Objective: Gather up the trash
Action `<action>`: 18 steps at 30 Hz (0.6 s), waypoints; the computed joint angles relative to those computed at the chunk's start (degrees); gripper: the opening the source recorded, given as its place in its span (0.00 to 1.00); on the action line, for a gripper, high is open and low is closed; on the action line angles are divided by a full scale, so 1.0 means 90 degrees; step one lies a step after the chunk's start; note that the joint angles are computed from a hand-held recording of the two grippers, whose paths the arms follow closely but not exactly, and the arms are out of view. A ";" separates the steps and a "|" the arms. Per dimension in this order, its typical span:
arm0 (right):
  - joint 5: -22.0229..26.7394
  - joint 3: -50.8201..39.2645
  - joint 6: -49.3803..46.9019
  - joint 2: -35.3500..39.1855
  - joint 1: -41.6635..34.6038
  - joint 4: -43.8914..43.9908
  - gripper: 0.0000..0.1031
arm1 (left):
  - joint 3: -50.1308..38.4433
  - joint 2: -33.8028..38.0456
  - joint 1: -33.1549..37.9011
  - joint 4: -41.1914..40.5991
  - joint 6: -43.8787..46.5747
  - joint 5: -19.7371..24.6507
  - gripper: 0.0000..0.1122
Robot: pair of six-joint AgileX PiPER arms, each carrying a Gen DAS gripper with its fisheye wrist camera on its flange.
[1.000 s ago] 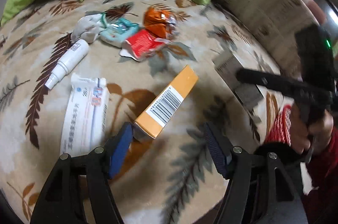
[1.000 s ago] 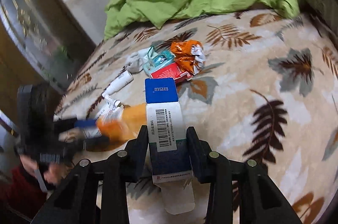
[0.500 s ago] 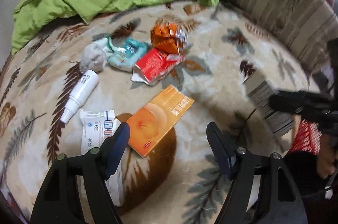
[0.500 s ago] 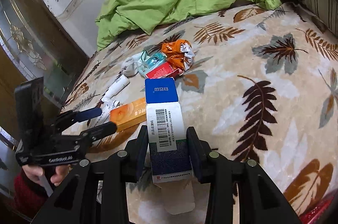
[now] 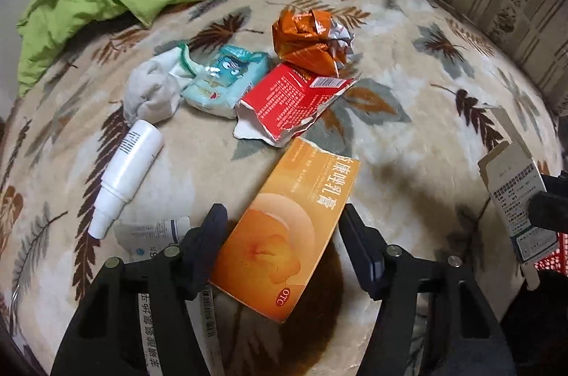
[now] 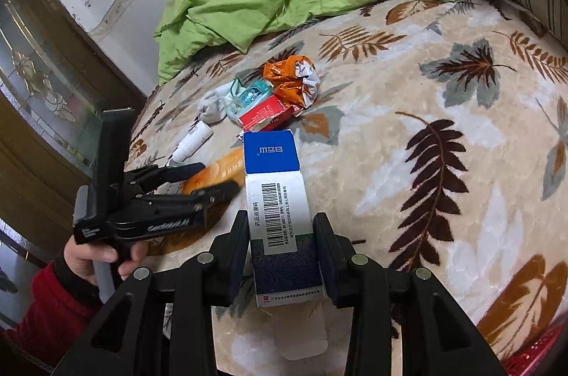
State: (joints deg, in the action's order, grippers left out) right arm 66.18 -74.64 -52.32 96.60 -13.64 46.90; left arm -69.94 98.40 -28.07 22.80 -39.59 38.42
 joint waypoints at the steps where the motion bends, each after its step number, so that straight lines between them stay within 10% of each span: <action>1: 0.0008 -0.0004 0.0020 0.0016 -0.0007 -0.0005 0.38 | 0.0018 0.0000 -0.0098 0.0195 -0.0238 0.0028 0.52; 11: -0.0332 0.0252 0.0023 -0.0267 0.0100 -0.0072 0.38 | 0.1069 -0.1127 -0.0928 0.1161 -0.3100 -0.0130 0.44; 18: -0.0901 0.1071 -0.0648 -0.0890 0.0257 0.0812 0.38 | 0.1439 -0.1482 -0.2557 0.3047 -0.6143 0.1506 0.44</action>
State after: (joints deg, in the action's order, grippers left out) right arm 58.07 -65.01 -58.15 88.59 -11.33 54.20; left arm -56.99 85.06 -51.08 50.22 -94.87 51.98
